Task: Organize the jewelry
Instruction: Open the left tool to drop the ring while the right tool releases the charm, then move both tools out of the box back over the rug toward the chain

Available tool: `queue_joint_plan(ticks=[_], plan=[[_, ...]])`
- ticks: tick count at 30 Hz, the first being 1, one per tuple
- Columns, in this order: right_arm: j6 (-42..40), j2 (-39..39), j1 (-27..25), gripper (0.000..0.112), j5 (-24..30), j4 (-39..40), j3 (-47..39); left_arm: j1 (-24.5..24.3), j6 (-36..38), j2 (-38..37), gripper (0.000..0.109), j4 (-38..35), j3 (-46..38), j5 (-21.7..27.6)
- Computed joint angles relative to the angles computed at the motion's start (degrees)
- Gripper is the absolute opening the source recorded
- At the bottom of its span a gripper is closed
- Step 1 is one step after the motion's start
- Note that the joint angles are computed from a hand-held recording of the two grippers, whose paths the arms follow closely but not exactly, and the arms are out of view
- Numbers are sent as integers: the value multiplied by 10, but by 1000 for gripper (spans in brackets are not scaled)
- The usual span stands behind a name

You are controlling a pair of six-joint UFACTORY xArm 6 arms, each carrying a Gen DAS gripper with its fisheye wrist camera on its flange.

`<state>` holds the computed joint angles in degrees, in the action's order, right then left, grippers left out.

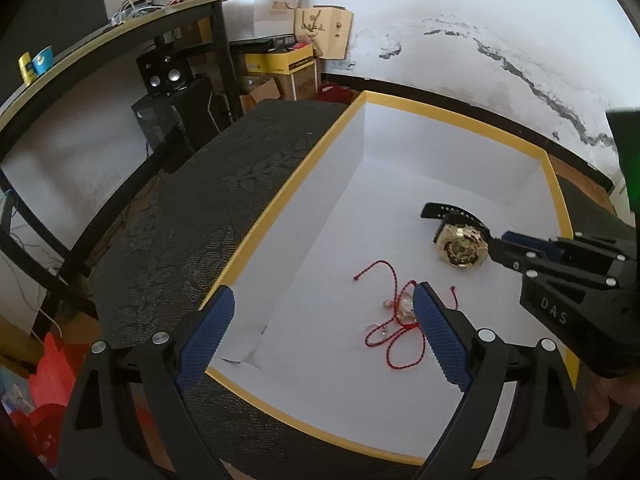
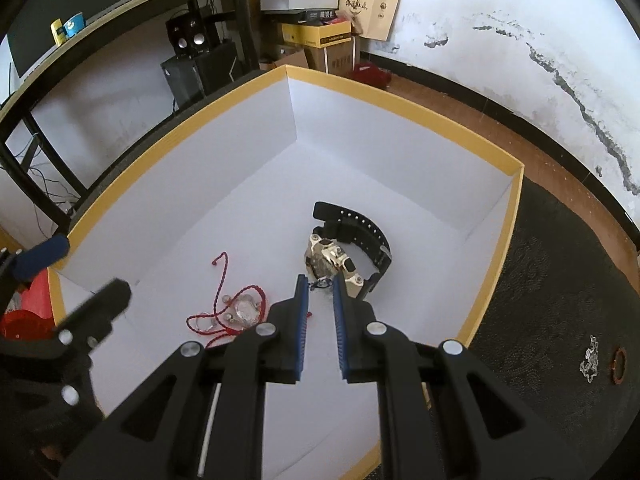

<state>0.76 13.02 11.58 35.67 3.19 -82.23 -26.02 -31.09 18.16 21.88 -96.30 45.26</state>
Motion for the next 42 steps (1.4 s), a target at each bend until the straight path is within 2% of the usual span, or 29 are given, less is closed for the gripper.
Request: queue_joint_plan(ticks=[7, 8, 9, 10, 11, 12, 19, 22, 27, 32, 39, 42], plan=[[-16, 1, 3, 13, -5, 10, -2, 12, -31, -8, 88, 7, 5, -7], [-25, 1, 1, 23, -2, 23, -4, 14, -37, -10, 88, 8, 6, -8], [-32, 0, -1, 52, -1, 37, -5, 15, -40, -10, 88, 8, 6, -8], [-41, -3, -3, 68, -3, 52, -3, 16, -43, -11, 88, 8, 5, -9], [-68, -8, -5, 90, -10, 92, 3, 17, -46, -11, 88, 9, 6, -10], [-97, -14, -8, 95, -10, 134, 6, 17, -49, -11, 88, 9, 5, -10], [-99, -61, -21, 96, -24, 158, 37, 15, -76, -9, 88, 22, -4, -18], [-73, -106, -27, 96, -33, 118, 80, 10, -85, -3, 90, 23, -18, -16], [21, -210, -58, 96, -71, -13, 189, -20, -64, 17, 95, 5, -56, -21], [69, -307, -127, 96, -88, -57, 294, -72, -29, 55, 97, -11, -114, -10], [34, -384, -239, 96, -82, -62, 379, -151, 17, 134, 97, -29, -220, 16], [14, -410, -278, 96, -85, -52, 405, -186, 37, 200, 97, -39, -315, 49]])
